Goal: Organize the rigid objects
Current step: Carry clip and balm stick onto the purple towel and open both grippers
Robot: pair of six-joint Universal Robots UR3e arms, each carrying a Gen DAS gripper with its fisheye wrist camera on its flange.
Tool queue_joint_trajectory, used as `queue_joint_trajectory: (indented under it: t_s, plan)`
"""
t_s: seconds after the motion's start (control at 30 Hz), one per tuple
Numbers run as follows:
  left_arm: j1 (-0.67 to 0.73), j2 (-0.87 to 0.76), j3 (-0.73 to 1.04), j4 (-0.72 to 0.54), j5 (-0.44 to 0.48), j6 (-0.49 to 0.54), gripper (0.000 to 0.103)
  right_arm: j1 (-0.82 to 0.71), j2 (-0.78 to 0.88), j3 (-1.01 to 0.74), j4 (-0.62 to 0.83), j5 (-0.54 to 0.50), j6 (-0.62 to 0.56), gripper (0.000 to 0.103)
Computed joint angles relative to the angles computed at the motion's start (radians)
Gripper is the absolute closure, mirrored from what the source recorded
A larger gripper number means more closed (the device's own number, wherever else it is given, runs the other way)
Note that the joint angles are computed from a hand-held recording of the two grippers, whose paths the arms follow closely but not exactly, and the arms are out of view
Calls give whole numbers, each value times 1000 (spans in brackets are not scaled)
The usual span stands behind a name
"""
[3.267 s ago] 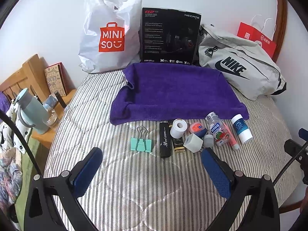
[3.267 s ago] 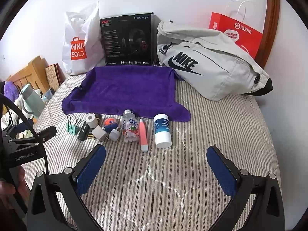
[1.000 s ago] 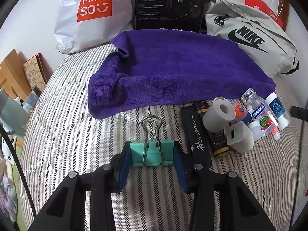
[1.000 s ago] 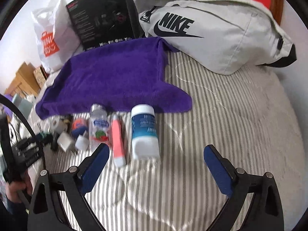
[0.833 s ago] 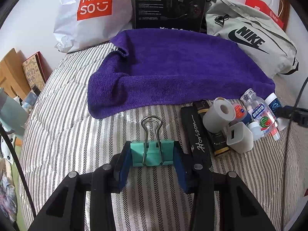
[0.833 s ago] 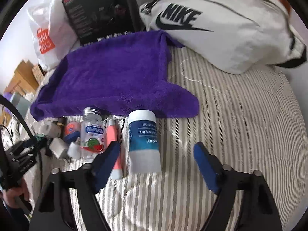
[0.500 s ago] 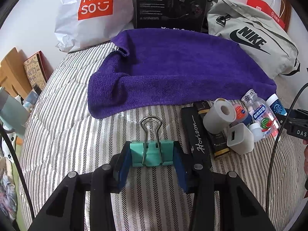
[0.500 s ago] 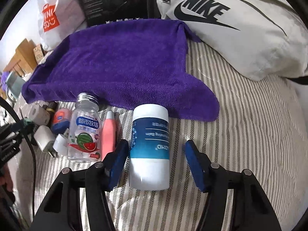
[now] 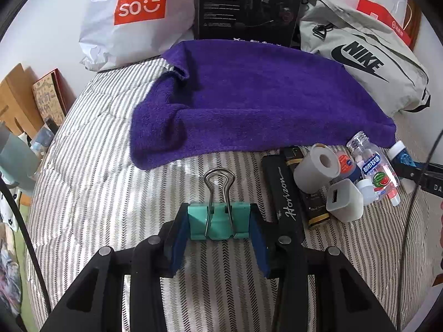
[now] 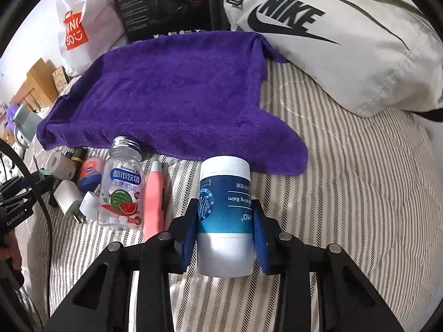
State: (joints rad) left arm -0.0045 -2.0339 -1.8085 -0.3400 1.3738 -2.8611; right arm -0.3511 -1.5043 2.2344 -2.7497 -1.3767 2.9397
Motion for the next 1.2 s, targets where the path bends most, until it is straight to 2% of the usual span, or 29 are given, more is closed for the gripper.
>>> queue_joint_trajectory:
  t_s: [0.4, 0.7, 0.93, 1.2]
  plan:
    - [36, 64, 24, -59, -22, 14, 64, -28, -109, 15, 95, 30, -45, 67]
    - [32, 42, 183, -143, -48, 14, 64, -10, -112, -55, 147, 75, -54, 67]
    - [-3, -100, 472, -277, -68, 18, 64, 4, -32, -203, 180, 104, -55, 67]
    - [-59, -418, 1002, -514, -78, -28, 64, 49, 205, -479, 196, 84, -26, 67]
